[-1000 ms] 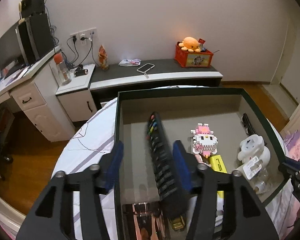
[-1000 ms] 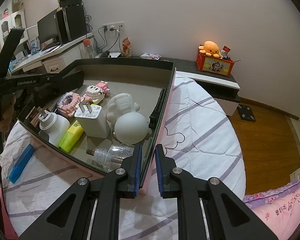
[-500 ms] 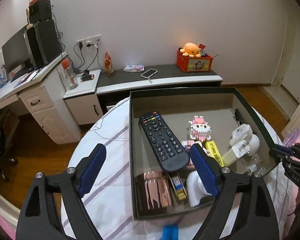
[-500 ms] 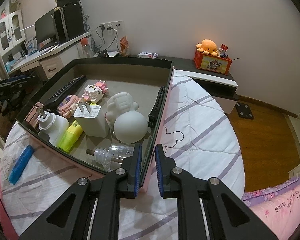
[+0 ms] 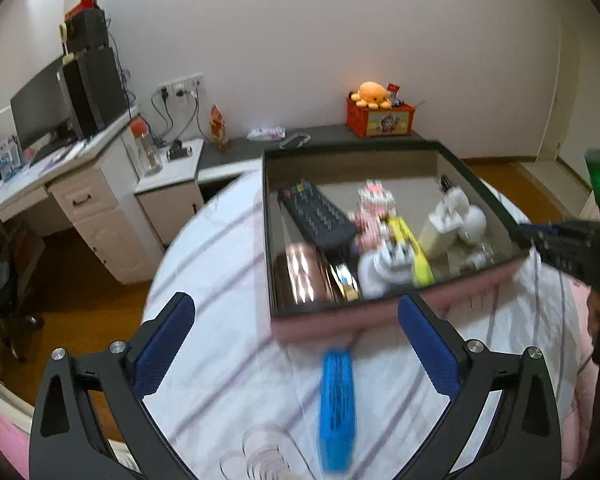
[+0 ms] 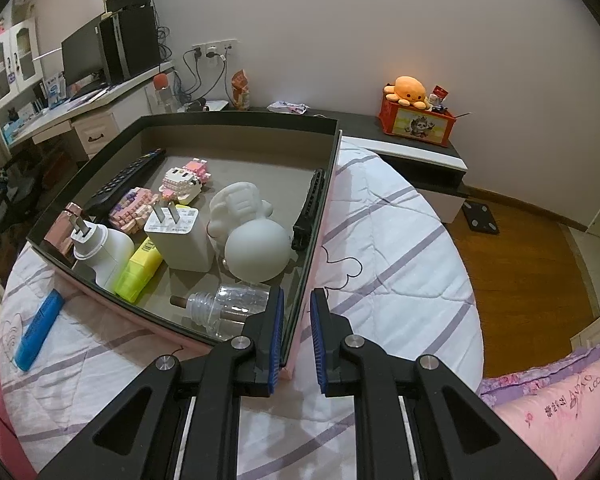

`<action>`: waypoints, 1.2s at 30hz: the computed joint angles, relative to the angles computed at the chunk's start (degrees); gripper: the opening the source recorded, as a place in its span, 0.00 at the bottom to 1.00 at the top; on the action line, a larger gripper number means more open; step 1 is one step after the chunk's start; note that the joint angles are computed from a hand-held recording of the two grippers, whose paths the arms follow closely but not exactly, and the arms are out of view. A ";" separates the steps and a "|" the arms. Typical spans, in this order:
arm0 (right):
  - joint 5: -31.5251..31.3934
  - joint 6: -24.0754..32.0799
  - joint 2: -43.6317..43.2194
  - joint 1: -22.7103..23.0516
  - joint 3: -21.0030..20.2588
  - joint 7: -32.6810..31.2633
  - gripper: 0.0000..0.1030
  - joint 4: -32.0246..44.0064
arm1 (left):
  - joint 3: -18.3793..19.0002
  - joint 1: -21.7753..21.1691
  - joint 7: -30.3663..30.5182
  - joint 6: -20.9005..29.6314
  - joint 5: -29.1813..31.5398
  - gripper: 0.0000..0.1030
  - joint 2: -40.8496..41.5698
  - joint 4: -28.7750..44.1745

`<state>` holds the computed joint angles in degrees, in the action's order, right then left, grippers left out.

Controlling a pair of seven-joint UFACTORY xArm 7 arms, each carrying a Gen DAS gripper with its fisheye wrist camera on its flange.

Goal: Organize rigid objects
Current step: 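Move the left tool to the blue highlighter and grasp it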

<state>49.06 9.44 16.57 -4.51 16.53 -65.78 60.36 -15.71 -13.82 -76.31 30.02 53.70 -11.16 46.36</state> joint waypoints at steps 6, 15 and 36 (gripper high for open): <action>-1.26 -0.85 -0.35 0.67 -0.47 1.66 0.13 -0.58 | -1.28 -1.84 -1.82 -1.35 -2.39 1.00 0.19 -4.29; -2.11 -2.36 -0.73 -0.25 0.75 2.89 0.13 -1.50 | -0.45 -3.72 -5.55 -0.56 -3.00 0.96 3.88 -5.96; -2.35 -2.63 -0.88 -0.78 1.40 2.90 0.13 -1.81 | 1.54 -4.33 -3.11 -4.55 -2.53 0.26 4.21 -5.67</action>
<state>46.70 6.81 15.69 -5.29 17.93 -62.89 58.55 -14.17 -18.15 -79.42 25.47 51.17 -6.95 40.69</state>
